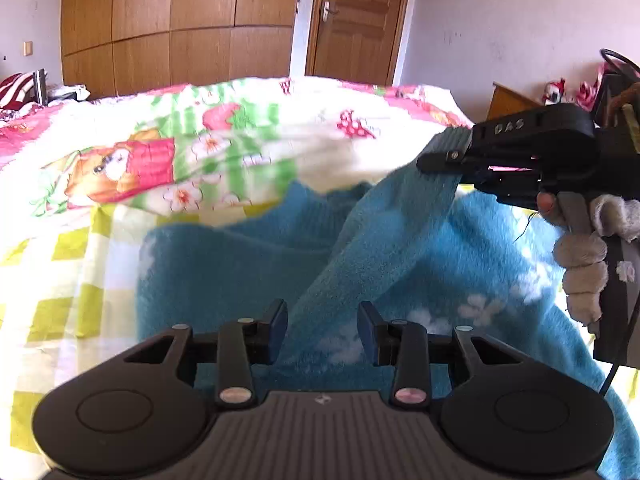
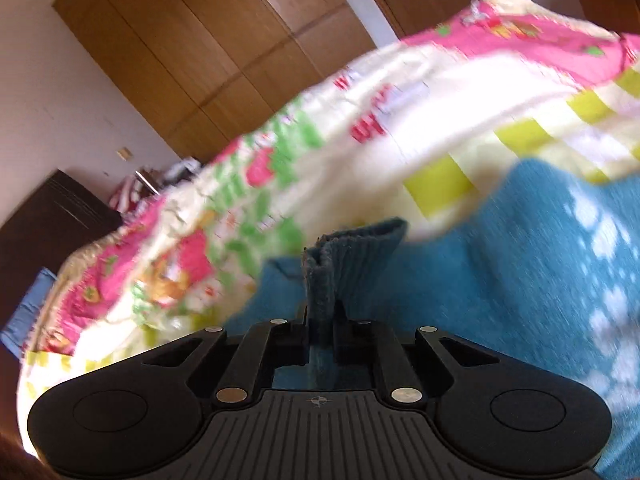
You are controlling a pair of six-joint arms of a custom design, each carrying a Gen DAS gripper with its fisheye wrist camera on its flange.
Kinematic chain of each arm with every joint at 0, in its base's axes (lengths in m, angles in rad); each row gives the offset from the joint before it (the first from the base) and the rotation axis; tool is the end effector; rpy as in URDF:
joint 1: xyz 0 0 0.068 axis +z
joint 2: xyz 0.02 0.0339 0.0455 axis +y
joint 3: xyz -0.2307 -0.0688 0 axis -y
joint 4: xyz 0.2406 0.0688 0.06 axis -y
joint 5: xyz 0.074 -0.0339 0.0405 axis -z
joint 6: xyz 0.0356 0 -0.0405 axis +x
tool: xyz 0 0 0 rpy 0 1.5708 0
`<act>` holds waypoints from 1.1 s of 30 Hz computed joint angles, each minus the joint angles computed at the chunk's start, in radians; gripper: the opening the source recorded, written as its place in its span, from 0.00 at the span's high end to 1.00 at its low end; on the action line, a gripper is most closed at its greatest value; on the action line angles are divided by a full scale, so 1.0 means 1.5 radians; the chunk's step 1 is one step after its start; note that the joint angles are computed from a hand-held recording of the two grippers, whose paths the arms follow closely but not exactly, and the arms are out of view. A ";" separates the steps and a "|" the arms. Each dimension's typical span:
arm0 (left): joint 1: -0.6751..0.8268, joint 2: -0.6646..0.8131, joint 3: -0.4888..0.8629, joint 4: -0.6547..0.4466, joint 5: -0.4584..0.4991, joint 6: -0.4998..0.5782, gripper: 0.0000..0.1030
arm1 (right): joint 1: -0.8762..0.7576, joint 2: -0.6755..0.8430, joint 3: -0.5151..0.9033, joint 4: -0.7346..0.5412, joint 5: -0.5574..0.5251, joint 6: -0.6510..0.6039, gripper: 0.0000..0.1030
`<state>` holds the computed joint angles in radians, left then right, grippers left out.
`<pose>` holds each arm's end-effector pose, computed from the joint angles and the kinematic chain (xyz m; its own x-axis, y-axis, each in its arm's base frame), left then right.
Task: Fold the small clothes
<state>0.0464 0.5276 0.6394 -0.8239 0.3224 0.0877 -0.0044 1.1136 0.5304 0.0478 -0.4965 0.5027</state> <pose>0.1350 -0.0050 0.2457 -0.6331 0.0538 -0.7722 0.2520 0.9576 -0.1399 0.2427 0.0159 0.1844 -0.6426 0.4264 -0.6366 -0.1098 0.7710 0.6273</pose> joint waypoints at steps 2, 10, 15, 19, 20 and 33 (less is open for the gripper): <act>0.043 -0.023 0.012 -0.004 0.037 0.007 0.44 | -0.023 -0.077 -0.025 0.054 -0.066 0.049 0.90; -0.063 0.102 -0.073 0.082 -0.074 0.019 0.34 | 0.009 0.105 -0.006 -0.048 0.102 -0.070 0.88; -0.131 0.026 -0.100 0.039 -0.133 0.072 0.34 | 0.004 0.024 -0.071 -0.036 0.133 -0.102 0.81; -0.075 0.033 -0.052 0.012 -0.044 0.076 0.33 | -0.016 -0.023 -0.074 -0.062 0.111 -0.141 0.76; -0.069 0.035 -0.048 0.029 -0.041 0.071 0.33 | -0.030 -0.004 -0.065 -0.060 0.078 -0.134 0.70; -0.023 0.228 -0.087 0.248 -0.136 0.087 0.32 | 0.038 -0.016 -0.059 -0.081 0.283 -0.178 0.76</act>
<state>0.0120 0.8698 0.5092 -0.4523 0.1179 0.2187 0.0527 1.0894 0.4423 -0.0739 -0.0721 0.2356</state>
